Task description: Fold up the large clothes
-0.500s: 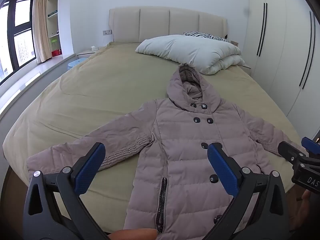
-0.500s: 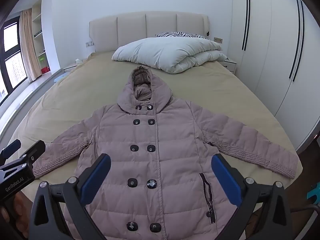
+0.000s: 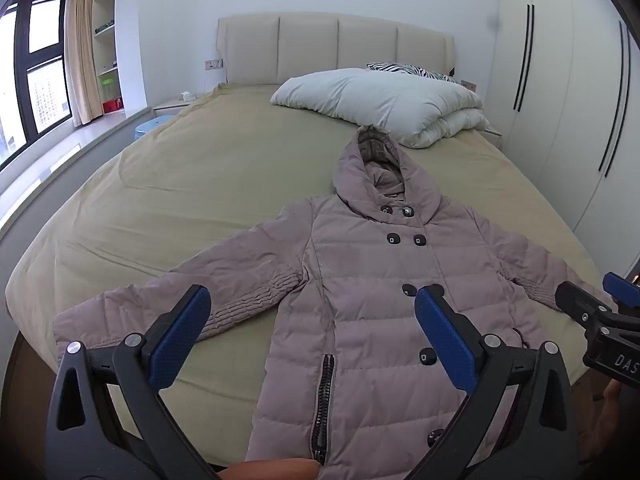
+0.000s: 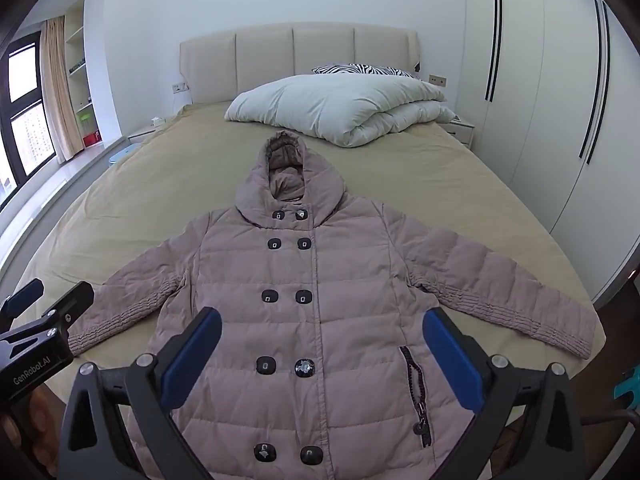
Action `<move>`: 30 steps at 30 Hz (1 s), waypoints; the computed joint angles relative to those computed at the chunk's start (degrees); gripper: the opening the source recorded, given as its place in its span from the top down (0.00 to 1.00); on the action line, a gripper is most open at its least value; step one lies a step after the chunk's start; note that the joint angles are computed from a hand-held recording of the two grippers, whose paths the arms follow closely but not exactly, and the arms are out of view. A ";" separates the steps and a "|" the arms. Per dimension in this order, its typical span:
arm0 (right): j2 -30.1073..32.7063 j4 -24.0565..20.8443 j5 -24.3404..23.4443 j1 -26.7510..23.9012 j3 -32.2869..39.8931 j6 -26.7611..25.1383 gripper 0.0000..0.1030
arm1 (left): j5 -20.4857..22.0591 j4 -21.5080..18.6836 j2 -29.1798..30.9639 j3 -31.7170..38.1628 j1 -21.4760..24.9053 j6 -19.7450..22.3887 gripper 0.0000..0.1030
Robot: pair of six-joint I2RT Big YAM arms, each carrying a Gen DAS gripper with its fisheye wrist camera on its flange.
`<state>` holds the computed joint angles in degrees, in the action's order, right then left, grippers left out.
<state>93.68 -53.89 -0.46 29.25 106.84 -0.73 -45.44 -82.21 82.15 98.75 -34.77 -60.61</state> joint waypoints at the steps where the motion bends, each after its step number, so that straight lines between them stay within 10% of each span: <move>1: -0.01 0.02 0.00 0.01 -0.02 0.00 0.00 | 0.01 -0.07 0.02 0.04 0.01 -0.09 0.00; 30: 0.03 0.00 0.05 0.12 -0.28 0.05 0.00 | 0.62 2.18 -1.11 -3.11 0.52 0.30 0.00</move>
<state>93.71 -53.89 -0.41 29.37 106.56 -0.69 -44.82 -80.03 81.04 95.64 -34.26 -60.32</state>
